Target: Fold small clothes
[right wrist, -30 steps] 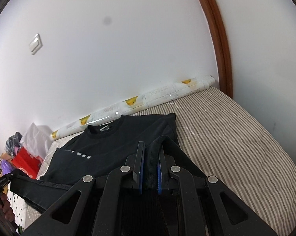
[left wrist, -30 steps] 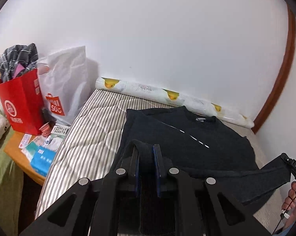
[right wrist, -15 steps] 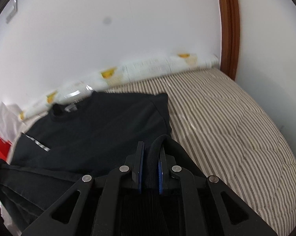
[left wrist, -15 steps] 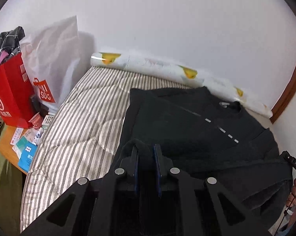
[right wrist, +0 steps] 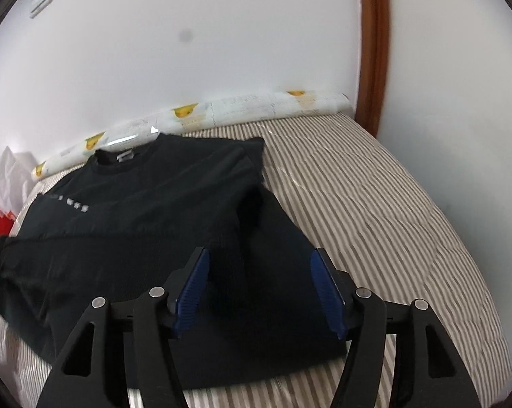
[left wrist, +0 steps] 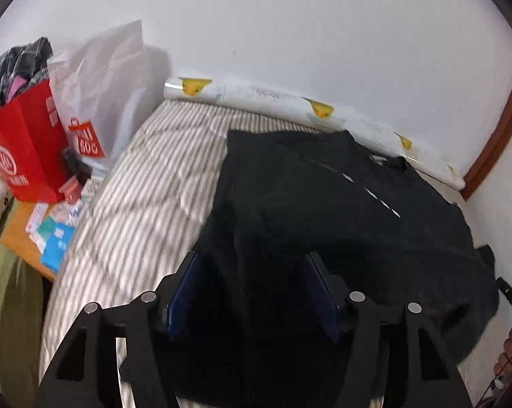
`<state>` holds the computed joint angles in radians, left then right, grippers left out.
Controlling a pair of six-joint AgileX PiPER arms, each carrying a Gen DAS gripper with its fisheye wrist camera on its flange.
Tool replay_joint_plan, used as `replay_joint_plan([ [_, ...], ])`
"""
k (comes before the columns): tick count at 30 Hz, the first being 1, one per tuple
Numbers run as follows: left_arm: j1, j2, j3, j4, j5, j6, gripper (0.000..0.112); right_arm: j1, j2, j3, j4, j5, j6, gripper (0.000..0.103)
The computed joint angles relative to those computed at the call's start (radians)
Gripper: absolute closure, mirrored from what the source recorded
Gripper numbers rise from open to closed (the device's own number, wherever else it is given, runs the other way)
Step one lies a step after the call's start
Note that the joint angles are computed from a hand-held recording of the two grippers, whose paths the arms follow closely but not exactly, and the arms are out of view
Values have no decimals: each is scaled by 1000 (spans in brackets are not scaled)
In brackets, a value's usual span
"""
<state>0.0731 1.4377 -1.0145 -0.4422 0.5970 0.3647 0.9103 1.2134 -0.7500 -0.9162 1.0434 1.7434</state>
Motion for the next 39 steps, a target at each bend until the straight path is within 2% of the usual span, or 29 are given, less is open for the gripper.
replay_joint_plan([
  [6, 98, -140, 159, -155, 60, 171, 50, 161, -78, 135, 56, 22, 213, 41],
  [10, 260, -218, 263, -324, 174, 344, 45, 227, -80, 171, 71, 13, 290, 41],
  [12, 302, -229, 293, -334, 198, 366, 43, 236, -75, 172, 73, 0, 306, 41],
  [16, 372, -198, 317, -352, 230, 402, 42, 217, -74, 160, 89, -34, 285, 35],
  [19, 449, -149, 309, -438, 292, 477, 42, 189, -76, 149, 88, -40, 277, 33],
  [25, 468, -56, 277, -545, 328, 548, 39, 99, -114, 170, 56, -111, 320, 32],
  [29, 436, -21, 253, -575, 303, 545, 39, 38, -75, 161, 58, -161, 287, 32],
  [32, 374, -26, 239, -540, 231, 507, 41, -2, -40, 159, 55, -206, 288, 31],
  [36, 263, -40, 220, -424, 111, 389, 44, -38, -19, 167, 34, -244, 289, 27],
  [38, 215, -45, 211, -347, 58, 313, 61, -42, -4, 160, 24, -243, 285, 25],
  [39, 207, -43, 208, -337, 57, 310, 68, -41, 5, 154, 23, -235, 276, 26],
])
